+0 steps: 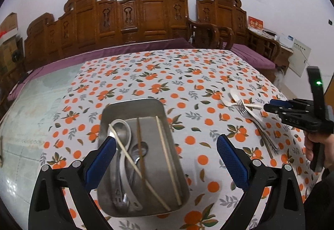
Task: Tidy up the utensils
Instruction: 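Move the right tool to the pile and grasp a white plastic fork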
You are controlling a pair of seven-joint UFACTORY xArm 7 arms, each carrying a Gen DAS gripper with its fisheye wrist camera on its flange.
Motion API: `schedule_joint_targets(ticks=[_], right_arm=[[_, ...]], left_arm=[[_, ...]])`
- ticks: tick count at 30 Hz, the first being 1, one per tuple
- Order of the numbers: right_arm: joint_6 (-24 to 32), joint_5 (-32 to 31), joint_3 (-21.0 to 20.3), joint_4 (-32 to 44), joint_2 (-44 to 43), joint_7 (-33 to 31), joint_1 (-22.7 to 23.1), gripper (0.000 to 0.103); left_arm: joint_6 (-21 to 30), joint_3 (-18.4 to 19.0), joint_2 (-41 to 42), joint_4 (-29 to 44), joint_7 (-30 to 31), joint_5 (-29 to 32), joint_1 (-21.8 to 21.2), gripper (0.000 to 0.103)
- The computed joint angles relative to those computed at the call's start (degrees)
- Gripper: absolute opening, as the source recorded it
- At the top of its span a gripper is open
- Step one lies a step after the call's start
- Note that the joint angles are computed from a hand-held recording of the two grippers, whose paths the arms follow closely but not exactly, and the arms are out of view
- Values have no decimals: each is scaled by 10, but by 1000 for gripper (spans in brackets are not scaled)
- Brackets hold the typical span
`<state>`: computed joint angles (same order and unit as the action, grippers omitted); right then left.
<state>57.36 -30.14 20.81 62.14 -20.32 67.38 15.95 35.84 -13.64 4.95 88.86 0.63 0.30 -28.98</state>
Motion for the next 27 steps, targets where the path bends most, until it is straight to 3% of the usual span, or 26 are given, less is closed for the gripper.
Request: schedule_joint_targets(ticks=[10, 21, 27], right_arm=[[-48, 70, -16, -50, -16, -12, 11, 37], [-17, 101, -10, -26, 14, 0, 30, 30], [-21, 83, -11, -29, 11, 15, 28, 30]], left_arm=[[1, -9, 0, -15, 4, 8, -16, 93], [1, -13, -10, -33, 18, 4, -23, 93], [1, -13, -12, -36, 18, 4, -24, 93]])
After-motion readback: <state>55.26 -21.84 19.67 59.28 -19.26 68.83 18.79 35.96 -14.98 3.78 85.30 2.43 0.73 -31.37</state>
